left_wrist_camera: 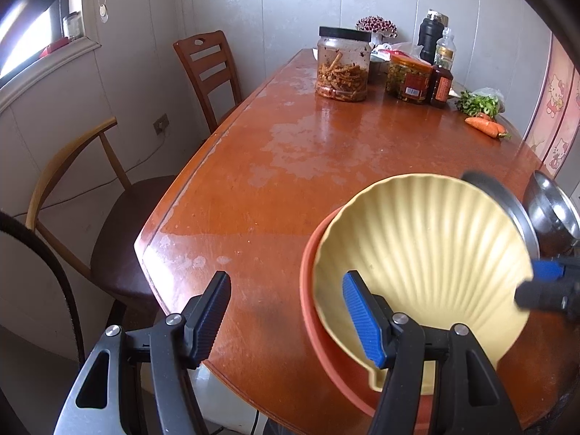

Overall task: Organize plates and bowls
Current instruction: 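Open the left tool and withdraw it from the stacked plates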

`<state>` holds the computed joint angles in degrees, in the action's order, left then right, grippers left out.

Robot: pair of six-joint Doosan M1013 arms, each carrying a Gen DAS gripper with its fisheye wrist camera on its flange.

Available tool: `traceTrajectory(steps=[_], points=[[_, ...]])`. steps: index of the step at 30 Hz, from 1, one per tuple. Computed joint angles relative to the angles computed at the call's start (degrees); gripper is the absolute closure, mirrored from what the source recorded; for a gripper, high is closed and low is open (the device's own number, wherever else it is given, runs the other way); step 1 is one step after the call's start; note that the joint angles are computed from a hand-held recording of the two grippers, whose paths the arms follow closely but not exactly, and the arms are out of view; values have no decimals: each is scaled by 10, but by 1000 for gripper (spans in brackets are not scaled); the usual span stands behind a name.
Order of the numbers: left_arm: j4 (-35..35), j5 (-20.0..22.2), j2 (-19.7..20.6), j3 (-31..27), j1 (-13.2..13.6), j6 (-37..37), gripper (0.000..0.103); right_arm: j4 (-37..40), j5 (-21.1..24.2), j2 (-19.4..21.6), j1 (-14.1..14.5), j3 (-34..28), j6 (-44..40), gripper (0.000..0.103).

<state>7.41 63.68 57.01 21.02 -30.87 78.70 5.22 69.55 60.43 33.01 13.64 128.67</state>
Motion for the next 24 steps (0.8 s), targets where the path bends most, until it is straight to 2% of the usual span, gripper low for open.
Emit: traceTrajectory(steps=[6,12,16,24], points=[[5,-45,-37,62,-5,-5,38,22,-65,-58,5,117,-22,28],[9,-87,-74,122,-14,-6,38,35,-102,-98,10,197,-38,28],[2,-111,-96,159,-22,7,38,26,-111,-119,17,231,-39,28],[-3,-122,-114,190,-44,25,38,-12,-130,-151,35,289,-39,28]])
